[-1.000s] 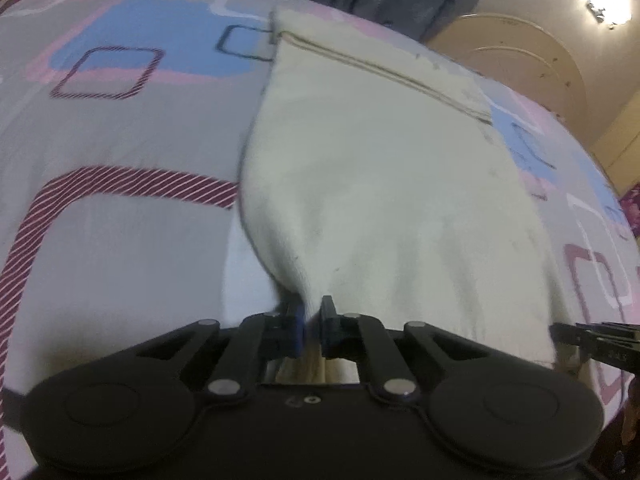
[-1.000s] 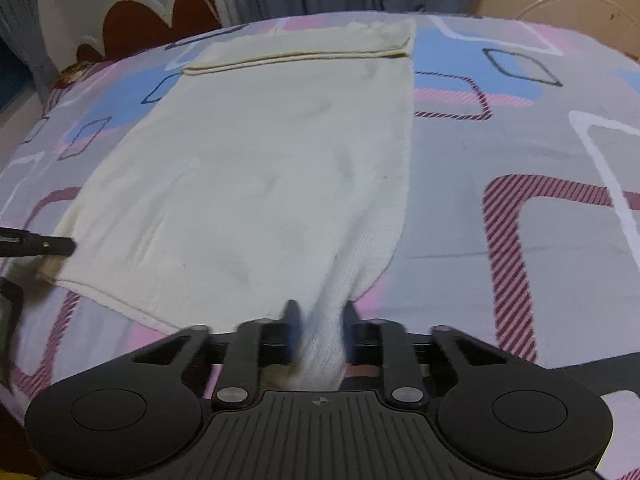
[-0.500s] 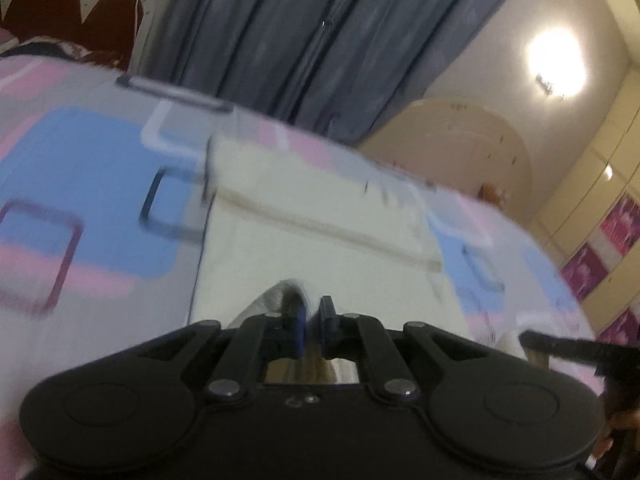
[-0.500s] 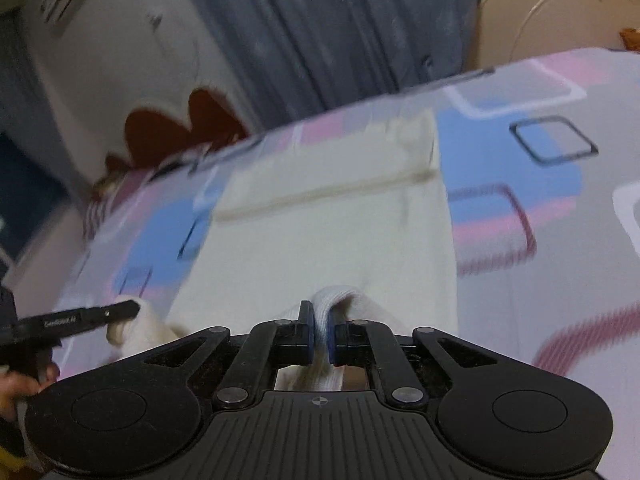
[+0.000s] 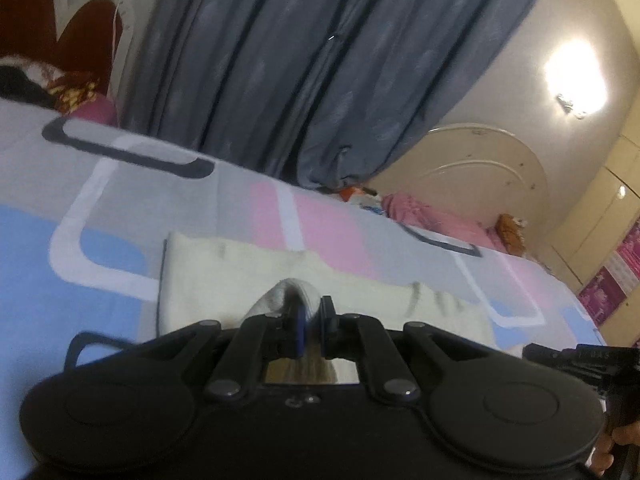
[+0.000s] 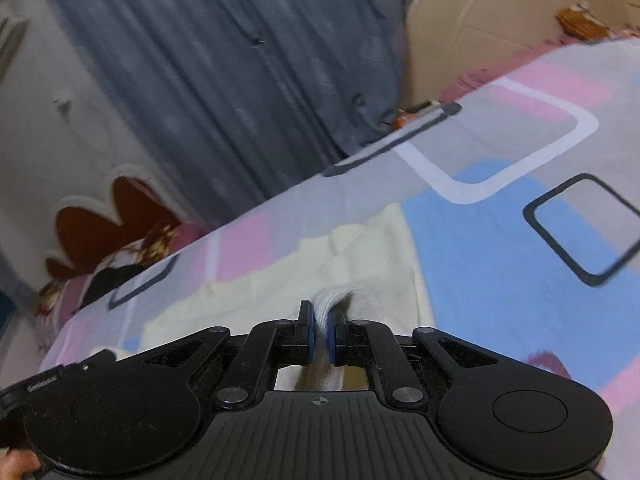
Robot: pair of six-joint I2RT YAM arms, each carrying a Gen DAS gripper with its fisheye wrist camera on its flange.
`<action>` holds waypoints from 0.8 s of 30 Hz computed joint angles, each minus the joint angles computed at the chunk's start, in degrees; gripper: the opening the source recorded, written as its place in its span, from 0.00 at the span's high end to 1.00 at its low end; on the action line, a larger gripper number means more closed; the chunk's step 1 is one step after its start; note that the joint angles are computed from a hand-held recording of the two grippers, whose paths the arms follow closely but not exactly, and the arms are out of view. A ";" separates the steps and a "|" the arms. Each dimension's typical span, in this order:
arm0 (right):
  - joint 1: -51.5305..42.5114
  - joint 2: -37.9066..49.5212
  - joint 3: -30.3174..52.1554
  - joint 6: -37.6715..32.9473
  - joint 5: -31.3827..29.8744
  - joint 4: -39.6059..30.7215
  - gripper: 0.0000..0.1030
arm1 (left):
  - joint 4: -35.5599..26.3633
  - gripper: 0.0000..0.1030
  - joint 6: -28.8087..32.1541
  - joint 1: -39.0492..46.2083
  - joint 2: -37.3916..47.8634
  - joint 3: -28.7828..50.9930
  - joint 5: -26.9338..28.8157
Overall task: Fold small clothes
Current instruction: 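Lift the hem with both grippers, fold it onto the collar, release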
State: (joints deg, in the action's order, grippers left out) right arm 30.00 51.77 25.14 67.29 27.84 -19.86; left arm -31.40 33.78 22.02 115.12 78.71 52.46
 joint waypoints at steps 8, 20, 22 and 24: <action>-21.00 12.47 -3.23 -7.72 -16.84 17.24 0.94 | 2.46 0.69 -7.13 -3.97 6.74 7.33 -6.00; -21.43 6.14 -5.54 -15.06 -9.70 16.18 0.38 | 3.92 0.38 2.29 -2.36 5.80 4.72 -7.03; -19.47 10.16 -4.04 -17.04 -9.29 16.83 0.38 | 4.13 0.51 1.49 -3.33 6.37 4.69 -8.60; -16.60 15.87 -1.47 -18.77 -6.77 16.78 0.38 | 5.97 0.74 -0.55 -4.13 6.61 4.05 -9.75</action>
State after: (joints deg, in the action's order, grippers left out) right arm 13.40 67.64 23.67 48.52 21.07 -3.08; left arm -25.43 33.22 17.89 121.74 82.76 42.71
